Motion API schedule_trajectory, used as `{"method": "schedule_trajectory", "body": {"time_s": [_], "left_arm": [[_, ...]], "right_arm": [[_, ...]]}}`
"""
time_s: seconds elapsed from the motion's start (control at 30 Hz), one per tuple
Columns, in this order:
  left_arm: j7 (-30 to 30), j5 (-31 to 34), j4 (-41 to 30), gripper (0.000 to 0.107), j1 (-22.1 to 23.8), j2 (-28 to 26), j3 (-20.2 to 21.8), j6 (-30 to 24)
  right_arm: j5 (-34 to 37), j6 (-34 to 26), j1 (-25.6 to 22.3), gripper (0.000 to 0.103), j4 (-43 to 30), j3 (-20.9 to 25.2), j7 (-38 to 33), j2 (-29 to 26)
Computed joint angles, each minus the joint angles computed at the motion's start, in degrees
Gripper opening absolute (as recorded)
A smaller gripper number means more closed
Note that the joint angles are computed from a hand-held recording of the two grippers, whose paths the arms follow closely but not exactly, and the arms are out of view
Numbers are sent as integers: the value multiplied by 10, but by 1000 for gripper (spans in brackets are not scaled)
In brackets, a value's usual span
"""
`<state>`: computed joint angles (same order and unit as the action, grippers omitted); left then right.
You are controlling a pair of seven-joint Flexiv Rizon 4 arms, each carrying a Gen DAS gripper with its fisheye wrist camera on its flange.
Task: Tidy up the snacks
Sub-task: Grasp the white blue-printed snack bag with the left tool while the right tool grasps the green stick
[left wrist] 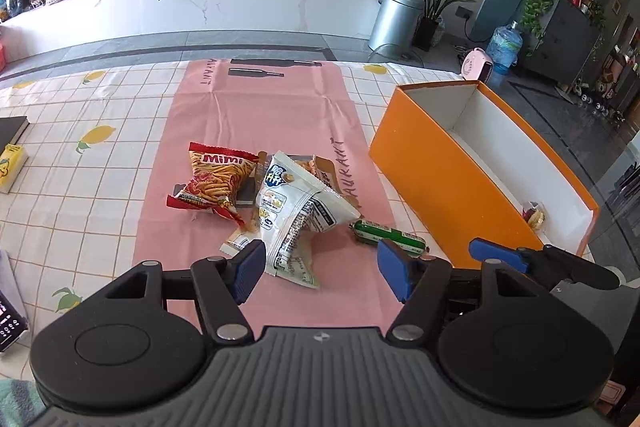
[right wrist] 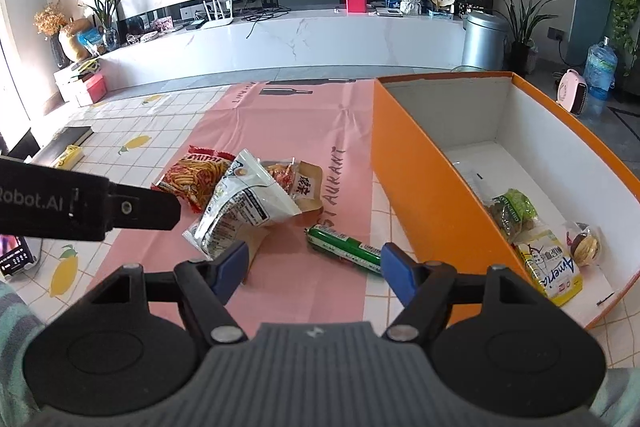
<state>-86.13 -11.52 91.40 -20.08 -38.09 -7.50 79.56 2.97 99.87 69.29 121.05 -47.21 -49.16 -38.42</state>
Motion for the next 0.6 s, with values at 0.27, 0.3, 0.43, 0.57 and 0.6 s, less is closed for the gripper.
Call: {"method": "schedule_trajectory", "body": {"time_s": [0.27,0.3,0.43,0.57,0.6], "left_arm": [[10,-9,-33,75,9,-34,-7,-13],[9,-10,-36,75,9,-38,-6,-14],[9,-14,-42,75,15,-51,-7,-18],[9,-20,-49,75,20,-63,-11,-23],[8,-20,-51,75,20,-66,-9,-24]], "right_arm": [[-42,-24,-79,70,-48,64,8,-18],[-49,-26,-91,70,-56,73,8,-21],[-75,-27,-134,70,-83,107,5,-32],[-97,-37,-161,70,-106,123,1,-47],[-102,-38,-167,70,-110,127,0,-51]]}}
